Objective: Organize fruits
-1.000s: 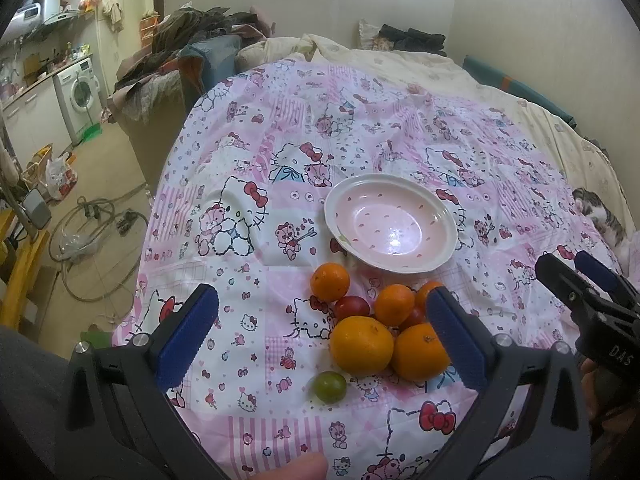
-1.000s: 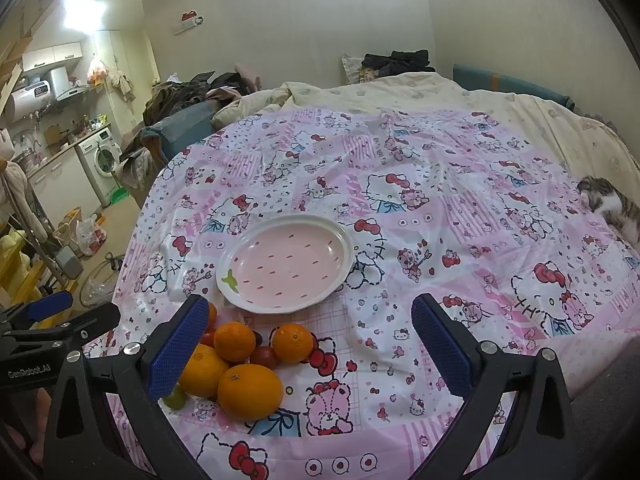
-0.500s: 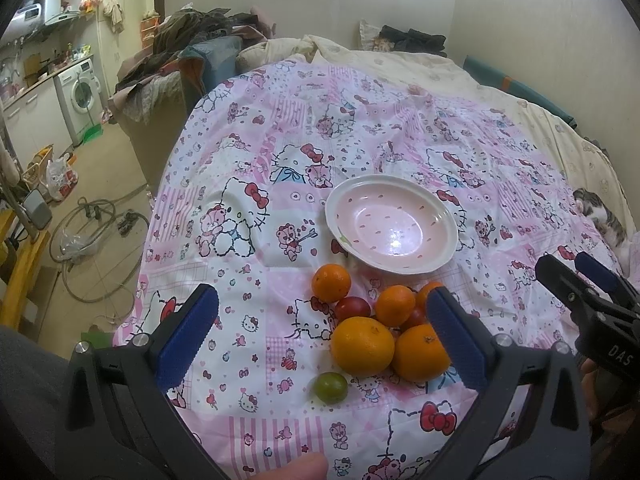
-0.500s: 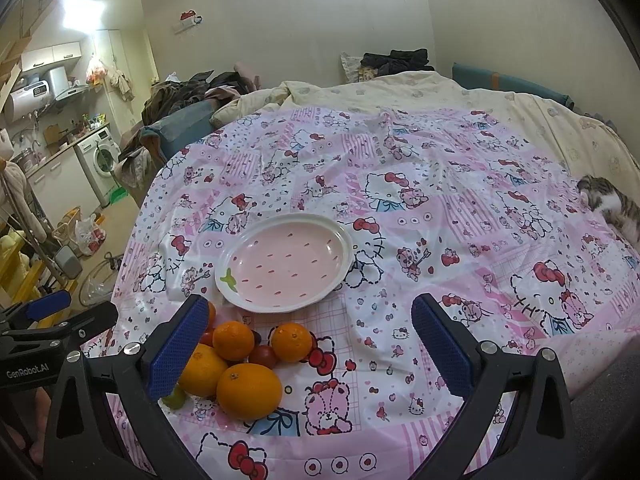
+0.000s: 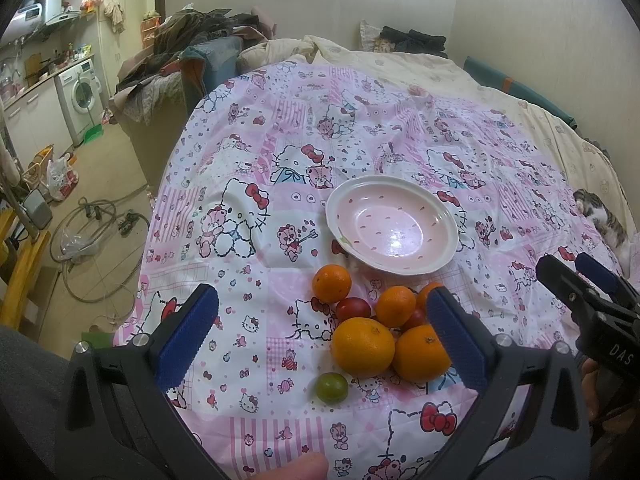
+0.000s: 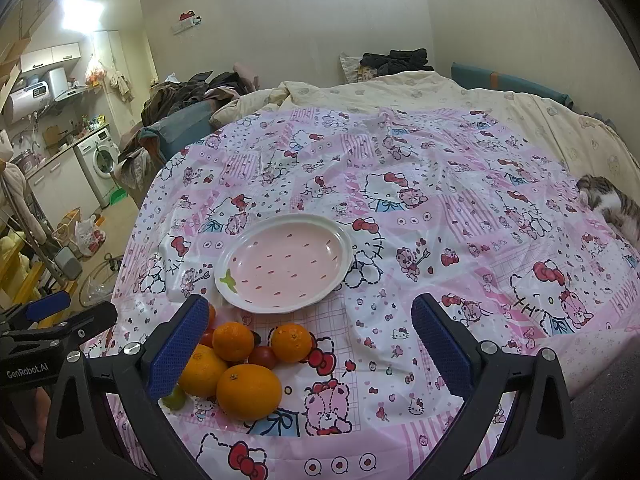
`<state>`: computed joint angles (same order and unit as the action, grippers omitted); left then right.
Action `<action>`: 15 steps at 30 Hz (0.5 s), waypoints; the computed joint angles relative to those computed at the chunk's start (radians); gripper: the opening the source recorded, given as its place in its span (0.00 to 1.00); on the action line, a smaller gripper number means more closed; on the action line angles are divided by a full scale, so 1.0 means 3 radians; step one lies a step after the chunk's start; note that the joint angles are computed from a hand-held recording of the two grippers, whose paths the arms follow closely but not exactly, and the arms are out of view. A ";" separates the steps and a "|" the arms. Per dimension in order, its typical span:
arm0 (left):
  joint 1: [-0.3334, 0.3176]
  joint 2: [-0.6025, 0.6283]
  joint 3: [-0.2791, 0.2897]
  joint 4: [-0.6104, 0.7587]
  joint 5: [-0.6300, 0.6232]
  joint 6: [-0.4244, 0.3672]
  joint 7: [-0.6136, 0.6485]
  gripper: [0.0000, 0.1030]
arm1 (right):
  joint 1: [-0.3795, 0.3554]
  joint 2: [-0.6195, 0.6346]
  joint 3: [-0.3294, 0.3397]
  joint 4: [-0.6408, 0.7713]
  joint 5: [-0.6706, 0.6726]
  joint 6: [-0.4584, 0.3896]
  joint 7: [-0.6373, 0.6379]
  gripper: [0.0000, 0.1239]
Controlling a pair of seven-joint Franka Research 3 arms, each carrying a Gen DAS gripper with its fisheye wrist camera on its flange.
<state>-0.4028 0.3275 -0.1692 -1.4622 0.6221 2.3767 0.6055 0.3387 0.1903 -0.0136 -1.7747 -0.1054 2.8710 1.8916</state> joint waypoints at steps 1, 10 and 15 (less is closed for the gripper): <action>0.0000 0.0000 0.0000 -0.0001 -0.0001 0.0001 0.0001 1.00 | 0.0002 0.0000 -0.0002 0.0001 -0.0003 -0.0001 0.0005 0.83; 0.0002 -0.0019 0.0004 -0.0037 0.0017 0.0012 -0.0020 1.00 | -0.0002 -0.0002 0.0001 -0.0001 0.0007 -0.0003 -0.0002 0.83; 0.0010 -0.0025 -0.0001 -0.0041 0.0012 0.0016 -0.0013 1.00 | -0.0001 0.0001 0.0000 -0.0004 0.0008 0.0007 -0.0001 0.83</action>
